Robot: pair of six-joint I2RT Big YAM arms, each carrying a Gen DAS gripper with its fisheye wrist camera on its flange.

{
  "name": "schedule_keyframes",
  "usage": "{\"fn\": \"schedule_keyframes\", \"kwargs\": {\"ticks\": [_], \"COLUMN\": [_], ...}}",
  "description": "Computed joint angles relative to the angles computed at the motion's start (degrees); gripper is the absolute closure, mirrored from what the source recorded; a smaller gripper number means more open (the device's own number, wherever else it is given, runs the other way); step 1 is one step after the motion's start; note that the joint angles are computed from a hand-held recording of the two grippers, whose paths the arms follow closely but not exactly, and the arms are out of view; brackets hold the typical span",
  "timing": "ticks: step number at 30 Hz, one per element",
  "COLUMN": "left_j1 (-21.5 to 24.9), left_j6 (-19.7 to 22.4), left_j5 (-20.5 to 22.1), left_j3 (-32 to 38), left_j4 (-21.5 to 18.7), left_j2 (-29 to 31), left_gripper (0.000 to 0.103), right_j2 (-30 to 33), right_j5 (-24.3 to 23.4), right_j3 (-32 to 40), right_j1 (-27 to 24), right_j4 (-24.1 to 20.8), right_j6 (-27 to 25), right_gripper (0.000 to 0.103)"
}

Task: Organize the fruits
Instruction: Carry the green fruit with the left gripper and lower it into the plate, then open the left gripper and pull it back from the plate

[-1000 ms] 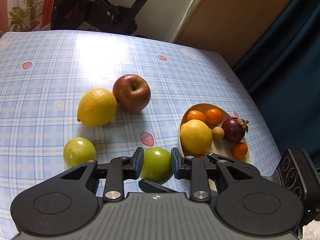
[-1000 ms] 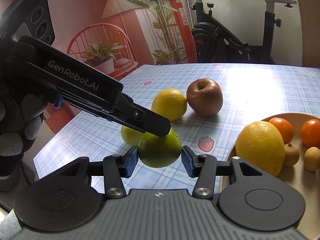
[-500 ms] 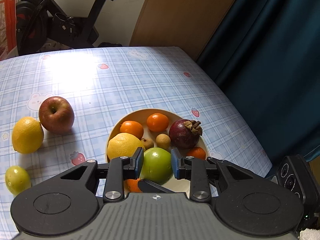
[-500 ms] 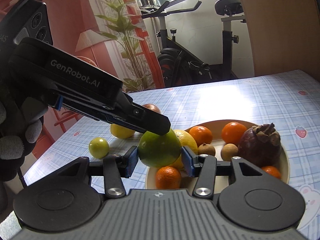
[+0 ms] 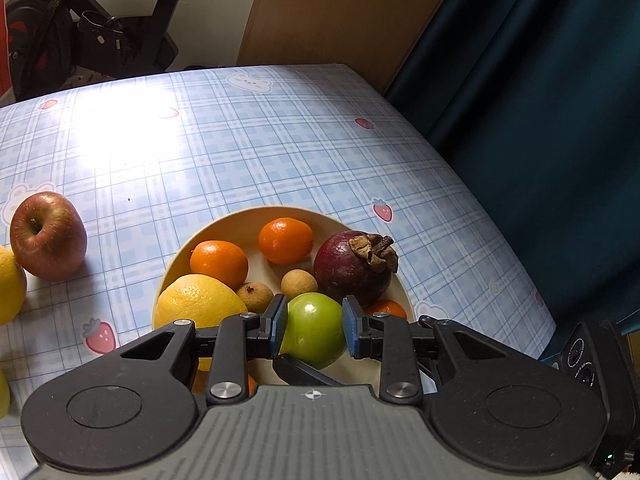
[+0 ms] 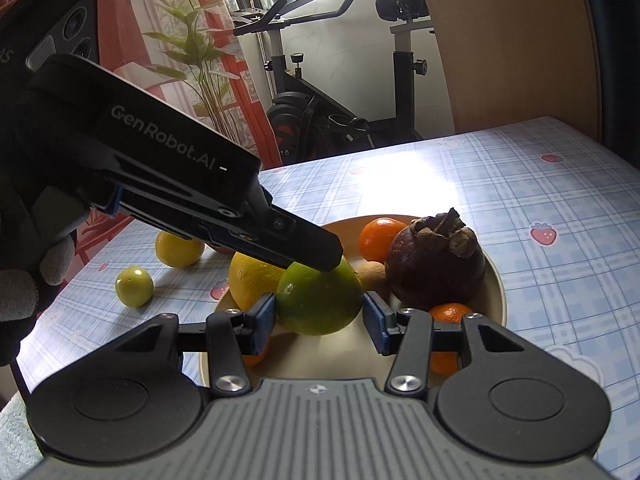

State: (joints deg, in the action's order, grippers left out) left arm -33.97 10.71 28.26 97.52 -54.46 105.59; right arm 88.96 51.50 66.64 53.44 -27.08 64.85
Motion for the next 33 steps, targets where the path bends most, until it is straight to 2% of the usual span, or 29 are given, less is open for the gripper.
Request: {"fn": "schedule_keyframes", "kwargs": {"ticks": [11,15,17,24,30,33], "left_j1": [0.40,0.44,0.20,0.90,1.74,2.37], "left_j6": [-3.17,-4.24,-4.23,-4.92,-5.80,-6.66], "left_j5": [0.14,0.04,-1.29,-1.13,-0.94,-0.98], "left_j3": [0.58,-0.39,-1.24,-2.31,-3.08,-3.63], "left_j4": [1.21,2.66,3.89,5.97,7.25,8.18], "left_j2": [0.93,0.33,-0.27,-1.30,-2.24,-2.74], "left_gripper": [0.071,0.070,0.070,0.070,0.070,0.070], "right_j2": [2.20,2.65,2.83,2.41,2.46,2.32], "right_j5": [0.98,1.55,1.94,2.80,2.55,3.96], "right_j3": [1.65,1.98,2.17,1.17,1.33,0.88], "right_j1": [-1.04,-1.09,-0.99,-0.56,-0.44,0.03], "right_j4": [-1.21,-1.32,-1.56,0.23,0.02,1.29], "right_j6": [-4.09,-4.53,-4.41,-4.36,-4.66,-5.46], "right_gripper": [0.053,0.052,0.051,0.051,0.051,0.051]}}
